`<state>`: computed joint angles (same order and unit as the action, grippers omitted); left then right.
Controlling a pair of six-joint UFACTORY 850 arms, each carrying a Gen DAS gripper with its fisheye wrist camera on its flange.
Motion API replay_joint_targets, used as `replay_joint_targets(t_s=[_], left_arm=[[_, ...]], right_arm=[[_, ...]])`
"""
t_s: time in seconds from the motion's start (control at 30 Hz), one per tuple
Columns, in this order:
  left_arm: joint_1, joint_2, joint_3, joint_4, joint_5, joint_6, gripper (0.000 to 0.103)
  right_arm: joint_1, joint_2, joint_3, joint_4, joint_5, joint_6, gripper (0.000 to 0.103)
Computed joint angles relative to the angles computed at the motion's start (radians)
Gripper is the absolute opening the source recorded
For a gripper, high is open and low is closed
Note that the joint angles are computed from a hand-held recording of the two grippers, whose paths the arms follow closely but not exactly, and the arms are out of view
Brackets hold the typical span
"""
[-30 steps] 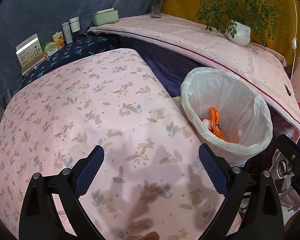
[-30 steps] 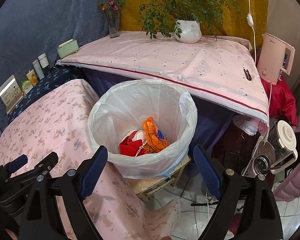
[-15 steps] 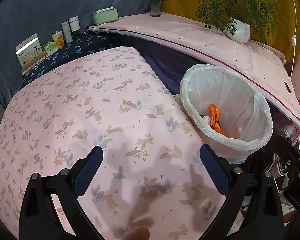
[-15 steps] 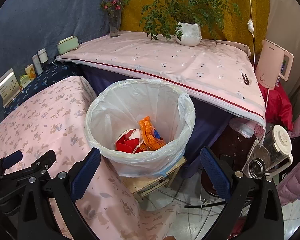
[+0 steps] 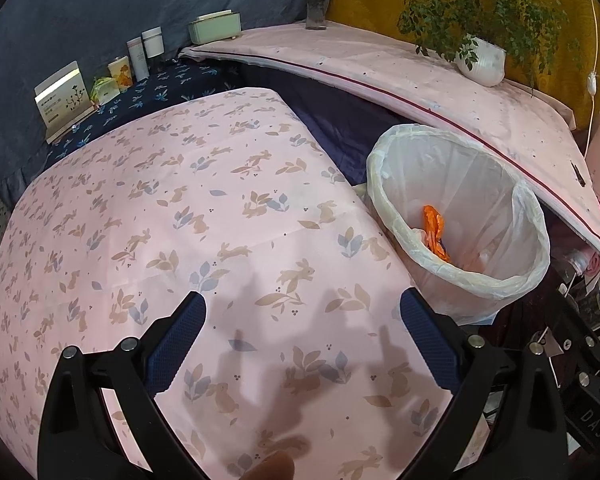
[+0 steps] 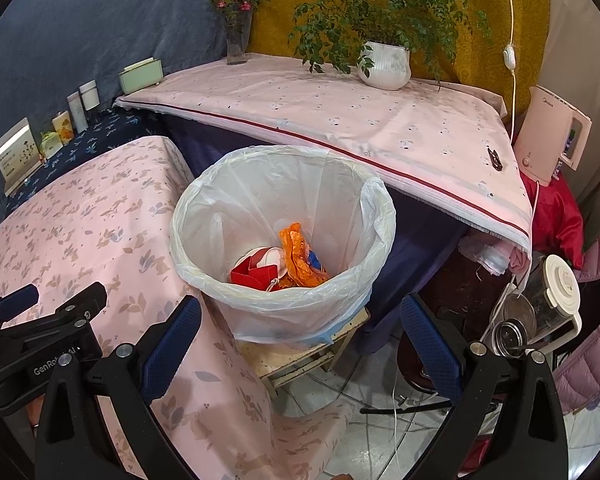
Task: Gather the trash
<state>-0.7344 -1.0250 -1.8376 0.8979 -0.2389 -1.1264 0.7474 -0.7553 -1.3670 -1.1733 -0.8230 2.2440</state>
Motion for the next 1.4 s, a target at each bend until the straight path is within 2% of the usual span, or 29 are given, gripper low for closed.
replay_joint_targets(t_s=[0.47, 0.83, 1.4], left_arm=[[-0.001, 0.002, 0.006, 0.034, -0.006, -0.038, 0.094], [-0.004, 0.009, 0.016, 0.116, -0.03, -0.144, 0.094], [-0.014, 0.021, 0.031, 0.163, -0.032, -0.17, 0.094]], right_arm=[[0.003, -0.007, -0.005, 0.01, 0.003, -0.018, 0.096], [0.007, -0.012, -0.008, 0.003, 0.006, -0.013, 0.096], [0.009, -0.012, -0.009, 0.005, 0.005, -0.018, 0.096]])
